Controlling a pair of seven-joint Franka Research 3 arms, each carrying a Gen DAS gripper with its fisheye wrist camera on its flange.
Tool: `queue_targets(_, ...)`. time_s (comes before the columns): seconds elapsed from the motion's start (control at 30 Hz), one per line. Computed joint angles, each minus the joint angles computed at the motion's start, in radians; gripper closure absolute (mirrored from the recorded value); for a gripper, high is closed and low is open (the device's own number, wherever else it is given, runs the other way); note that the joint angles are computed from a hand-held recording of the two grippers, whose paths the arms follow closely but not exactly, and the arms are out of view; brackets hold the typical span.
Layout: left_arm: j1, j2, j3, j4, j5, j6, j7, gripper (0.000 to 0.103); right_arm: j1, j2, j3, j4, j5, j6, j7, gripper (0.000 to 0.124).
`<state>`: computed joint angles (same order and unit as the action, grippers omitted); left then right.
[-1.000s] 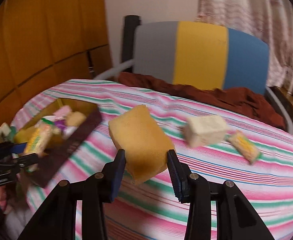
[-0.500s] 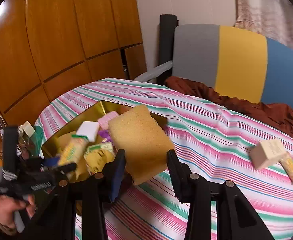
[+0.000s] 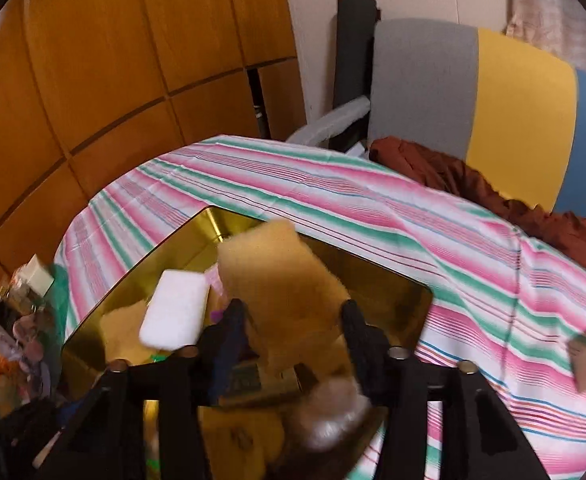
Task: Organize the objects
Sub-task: 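Carry the WEIDAN packet and tan sponge into the gold tray and release, then grasp the white medicine box with the left tool while the right tool grasps a WEIDAN packet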
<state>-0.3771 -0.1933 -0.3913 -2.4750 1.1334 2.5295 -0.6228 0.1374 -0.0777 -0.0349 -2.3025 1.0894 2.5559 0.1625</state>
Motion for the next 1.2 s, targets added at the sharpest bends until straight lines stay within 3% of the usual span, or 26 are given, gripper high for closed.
queue_targets(0.1,0.011,-0.020,0.001,-0.013,0.036,0.022,-0.056,0.039,-0.006,0.022,-0.002,0.023,0.014,-0.026,0.015,0.058)
queue_targets(0.3,0.012,-0.001,-0.008,0.016,0.069,0.018,-0.080,0.039,-0.047,-0.043,-0.045,-0.028,0.072,-0.054,-0.129,0.056)
queue_targets(0.47,-0.007,0.073,-0.002,0.109,0.078,0.021,-0.014,0.039,-0.117,-0.044,-0.107,-0.027,0.091,-0.049,-0.224,0.053)
queue_targets(0.6,-0.033,0.159,0.016,0.215,0.078,0.041,0.082,0.036,-0.194,0.042,-0.138,0.049,0.099,-0.004,-0.243,0.046)
queue_targets(0.7,-0.062,0.250,0.033,0.329,0.056,0.053,0.202,0.033,-0.263,0.149,-0.146,0.152,0.090,0.063,-0.210,0.045)
queue_targets(0.9,-0.124,0.410,0.082,0.527,-0.020,0.104,0.418,0.031,-0.383,0.397,-0.147,0.433,-0.008,0.133,-0.093,0.028)
queue_targets(1.03,-0.148,0.533,0.094,0.680,-0.133,0.132,0.643,0.031,-0.422,0.557,-0.156,0.636,-0.183,0.066,0.040,0.026)
queue_targets(1.2,-0.169,0.730,0.074,0.944,-0.304,0.070,0.990,0.027,-0.473,0.680,-0.117,0.796,-0.302,-0.006,0.100,0.032)
